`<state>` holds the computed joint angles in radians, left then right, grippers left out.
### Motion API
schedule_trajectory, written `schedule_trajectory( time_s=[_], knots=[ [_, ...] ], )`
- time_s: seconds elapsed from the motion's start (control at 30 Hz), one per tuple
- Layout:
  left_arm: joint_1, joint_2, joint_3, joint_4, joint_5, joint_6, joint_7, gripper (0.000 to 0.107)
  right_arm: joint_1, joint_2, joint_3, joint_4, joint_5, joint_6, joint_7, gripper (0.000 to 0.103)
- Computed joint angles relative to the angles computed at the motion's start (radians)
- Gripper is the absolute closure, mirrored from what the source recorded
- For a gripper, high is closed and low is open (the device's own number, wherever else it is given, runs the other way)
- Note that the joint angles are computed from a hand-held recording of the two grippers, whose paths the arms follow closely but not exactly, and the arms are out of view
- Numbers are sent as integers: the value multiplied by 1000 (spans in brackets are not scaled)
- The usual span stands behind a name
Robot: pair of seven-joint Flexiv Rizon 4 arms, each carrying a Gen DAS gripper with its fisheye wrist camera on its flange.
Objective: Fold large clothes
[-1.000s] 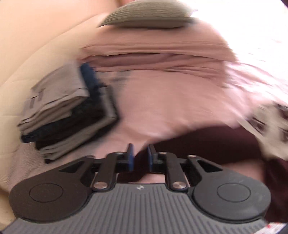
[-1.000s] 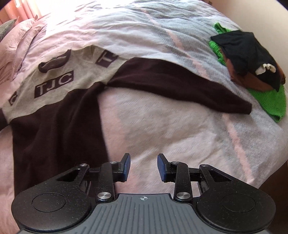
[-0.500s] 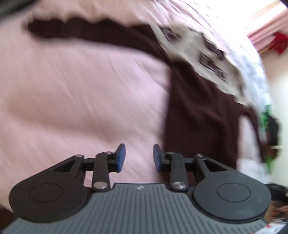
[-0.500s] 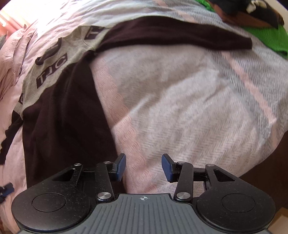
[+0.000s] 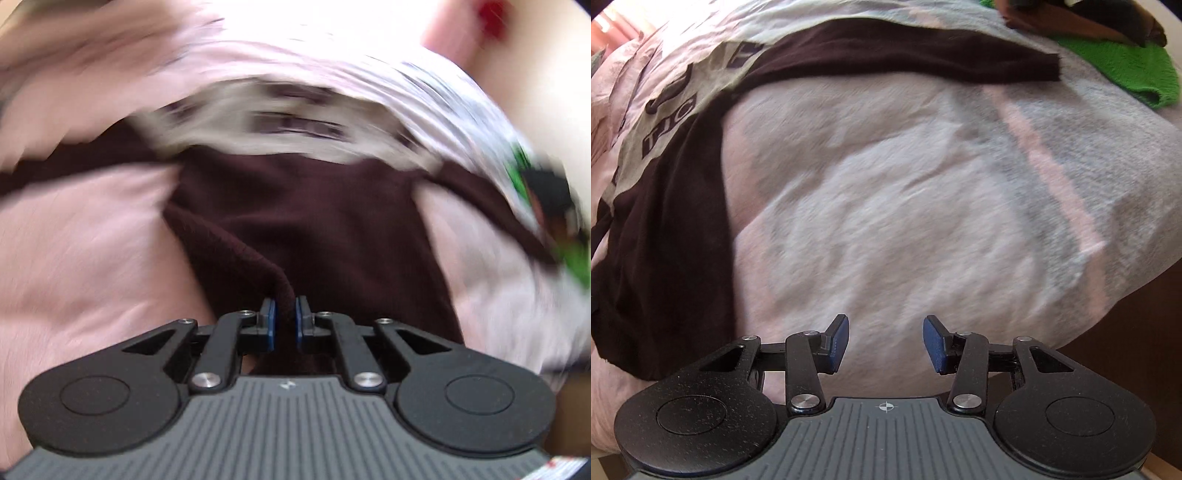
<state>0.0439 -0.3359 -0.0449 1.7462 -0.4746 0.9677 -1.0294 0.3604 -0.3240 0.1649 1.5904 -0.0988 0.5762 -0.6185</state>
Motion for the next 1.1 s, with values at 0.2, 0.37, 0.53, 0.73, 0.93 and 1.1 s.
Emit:
schedule_trajectory(
  time_s=[0.2,0.37,0.53,0.73,0.93,1.1],
  knots=[
    [-33,55,-6,66,-9,-124,28,91,-28,22,-4,32,7,39,-28,61],
    [-21,106,56,70,80,-147,-52,83,-26,1,4,31,28,60,-54,61],
    [6,55,40,1,52,-188,-79,72,-18,-21,16,35,65,86,-56,61],
    [-10,-63,11,-90,-31,-205,-284,57,2,-18,18,39,52,85,-53,61],
    [12,-84,20,-111,-4,-213,-391,105,21,-24,15,36,30,75,-12,61],
    [77,58,106,2,58,-186,-366,105,32,-40,25,36,42,138,-5,61]
  ],
)
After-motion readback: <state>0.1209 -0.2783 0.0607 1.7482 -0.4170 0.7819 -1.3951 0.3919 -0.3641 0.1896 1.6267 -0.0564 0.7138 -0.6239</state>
